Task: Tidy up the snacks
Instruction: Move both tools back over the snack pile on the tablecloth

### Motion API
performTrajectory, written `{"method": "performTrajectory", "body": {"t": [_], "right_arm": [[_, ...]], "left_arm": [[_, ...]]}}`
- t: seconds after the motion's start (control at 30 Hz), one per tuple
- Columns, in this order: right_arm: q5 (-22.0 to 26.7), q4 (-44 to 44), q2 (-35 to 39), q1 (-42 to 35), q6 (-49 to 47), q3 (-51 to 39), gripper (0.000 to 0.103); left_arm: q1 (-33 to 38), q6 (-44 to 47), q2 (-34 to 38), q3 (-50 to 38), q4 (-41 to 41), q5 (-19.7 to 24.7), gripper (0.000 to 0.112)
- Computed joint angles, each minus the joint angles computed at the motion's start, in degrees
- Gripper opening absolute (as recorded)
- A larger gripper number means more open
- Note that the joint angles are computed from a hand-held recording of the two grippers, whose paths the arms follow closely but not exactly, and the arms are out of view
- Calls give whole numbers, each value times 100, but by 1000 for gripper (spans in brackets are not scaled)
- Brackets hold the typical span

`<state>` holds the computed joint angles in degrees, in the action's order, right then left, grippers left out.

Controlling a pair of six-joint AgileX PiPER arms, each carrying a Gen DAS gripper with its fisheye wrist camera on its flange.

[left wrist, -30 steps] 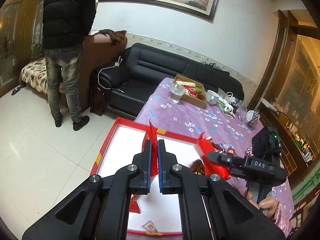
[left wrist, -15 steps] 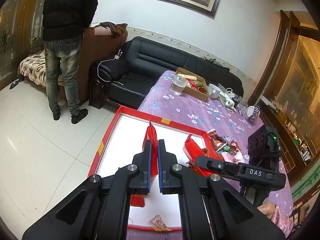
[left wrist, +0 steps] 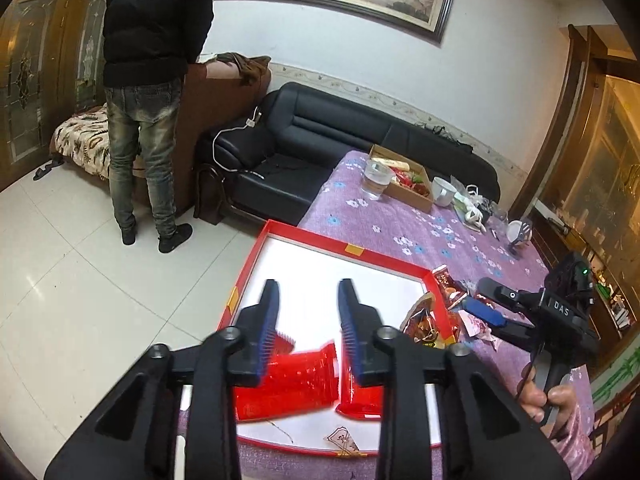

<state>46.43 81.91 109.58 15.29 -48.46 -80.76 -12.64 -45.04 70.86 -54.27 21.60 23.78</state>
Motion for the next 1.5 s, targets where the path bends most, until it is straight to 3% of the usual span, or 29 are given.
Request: {"method": "performTrajectory", "body": {"t": [0.13,0.3,0.37,0.43,0.57,0.77,0.87,1.07,1.13,1.23,1.3,1.37,1.47,1.5], "right_arm": [[384,357,176,-568,174,337,62],[688,361,402,-568,331,396,62],[665,180,496,-393,511,208,68],[394,113,411,-218,520,289,78],[51,-28,216,17,361,428,80],[577,-161,412,8,508,123,79],[822,-401,369,-263,536,-18,79],[396,-1328,-193,-1489,785,-272,79],[318,-1961,-143,-1949,1227,-662,79],[91,-3679,281,-2294,2614,-1660,80],[288,-4555,747,-2462,3413,-2443,80],[442,-4514,1138,-2697,3364,-2880,80],[299,-3724,1446,-2981,2739,-2823,80],[520,-3768,1636,-3026,2827,-3055,80]], "left_arm": [[-31,40,-58,106,-31,-169,50],[-158,194,2,109,-111,-273,50],[-173,269,-2,125,-154,-299,50],[-156,391,-13,148,-268,-311,50],[-161,499,71,125,-394,-298,51],[-371,680,302,-86,-572,-191,51],[-576,742,439,-267,-587,-98,51],[-1274,1020,1105,-1029,-593,96,62],[-1531,1295,1537,-1558,-697,302,64],[-1773,1400,2240,-2541,-702,751,76],[-1837,1407,2733,-3322,-769,1152,76],[-1823,1539,3402,-4409,-1049,1729,76],[-1773,1428,4493,-6127,-1229,2664,76],[-1785,1278,4864,-6700,-1172,3007,76]]}}
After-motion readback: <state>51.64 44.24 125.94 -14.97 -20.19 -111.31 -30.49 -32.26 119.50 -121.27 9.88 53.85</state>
